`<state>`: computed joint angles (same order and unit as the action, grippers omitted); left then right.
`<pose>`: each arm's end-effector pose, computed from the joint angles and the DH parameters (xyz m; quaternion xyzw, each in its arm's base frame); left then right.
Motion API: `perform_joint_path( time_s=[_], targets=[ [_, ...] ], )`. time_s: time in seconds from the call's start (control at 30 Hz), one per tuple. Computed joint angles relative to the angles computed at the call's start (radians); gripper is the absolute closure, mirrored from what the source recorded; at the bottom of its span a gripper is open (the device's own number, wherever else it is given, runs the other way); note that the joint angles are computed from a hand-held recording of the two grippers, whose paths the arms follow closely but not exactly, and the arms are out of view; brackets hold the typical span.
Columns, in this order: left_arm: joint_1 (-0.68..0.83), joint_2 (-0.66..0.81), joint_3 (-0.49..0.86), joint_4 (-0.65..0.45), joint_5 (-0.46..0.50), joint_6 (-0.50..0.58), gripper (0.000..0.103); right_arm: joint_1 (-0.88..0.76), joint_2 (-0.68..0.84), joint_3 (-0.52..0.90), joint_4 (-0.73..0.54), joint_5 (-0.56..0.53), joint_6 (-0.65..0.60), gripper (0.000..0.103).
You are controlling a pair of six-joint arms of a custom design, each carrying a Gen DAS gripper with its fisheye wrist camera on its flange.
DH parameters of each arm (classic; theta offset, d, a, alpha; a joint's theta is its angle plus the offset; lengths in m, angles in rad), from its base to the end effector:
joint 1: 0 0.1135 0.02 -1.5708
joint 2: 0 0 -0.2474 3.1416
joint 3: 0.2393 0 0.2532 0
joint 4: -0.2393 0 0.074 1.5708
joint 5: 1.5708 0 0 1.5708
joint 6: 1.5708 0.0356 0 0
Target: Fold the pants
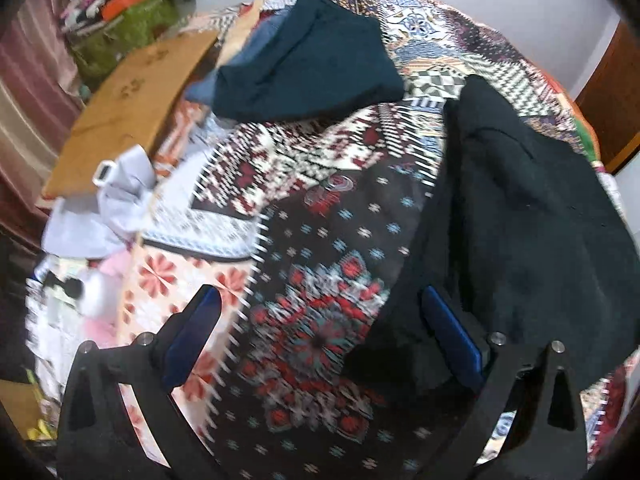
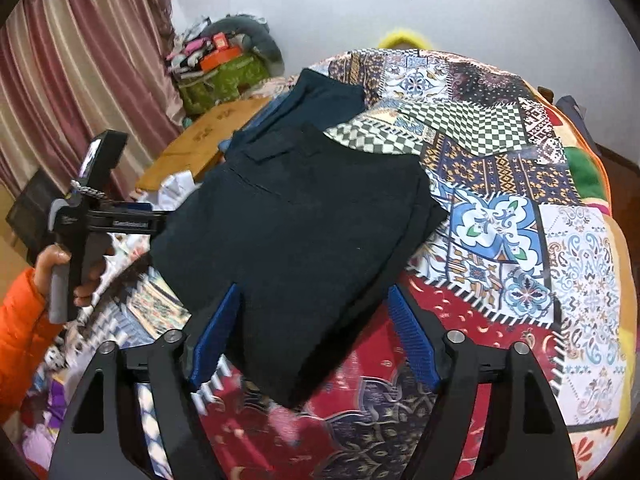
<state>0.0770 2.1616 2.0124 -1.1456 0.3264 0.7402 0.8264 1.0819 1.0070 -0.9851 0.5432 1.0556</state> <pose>0.4389 0.0224 0.2381 0.3393 0.9168 -0.0938 0.1885 0.1522 0.1381 0.2822 0.1739 0.9182 0.0438 0.3531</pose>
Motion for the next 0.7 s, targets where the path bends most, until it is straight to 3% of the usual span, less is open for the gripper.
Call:
perform_joint_path(
  time_s=[0.07,0.2,0.3,0.4,0.5,0.57,0.7],
  targets=[
    [0.013,0.0,0.01,-0.064,0.054,0.028,0.005,-0.003,-0.005,-0.007,-0.035,0.004,-0.007,0.029],
    [0.024,-0.089,-0.107,-0.037,0.092,0.061,0.006,-0.005,-0.051,-0.027,-0.106,0.016,0.024,0.029],
    [0.034,-0.125,-0.102,-0.059,0.129,0.053,0.009,0.008,-0.066,-0.011,-0.162,0.031,0.067,0.029],
    [0.043,-0.17,-0.101,-0.059,0.187,0.07,0.009,0.033,-0.087,0.01,-0.15,0.046,0.086,0.04],
    [0.037,-0.25,-0.176,0.003,0.221,0.105,0.009,0.067,-0.052,0.049,-0.128,0.104,0.066,0.04],
    [0.025,-0.266,-0.204,0.003,0.22,0.126,0.008,0.05,-0.034,0.047,-0.085,0.096,0.034,0.042],
    [-0.001,-0.278,-0.311,0.09,0.13,0.135,0.008,-0.017,-0.02,-0.003,-0.017,0.026,-0.019,0.059]
  ],
)
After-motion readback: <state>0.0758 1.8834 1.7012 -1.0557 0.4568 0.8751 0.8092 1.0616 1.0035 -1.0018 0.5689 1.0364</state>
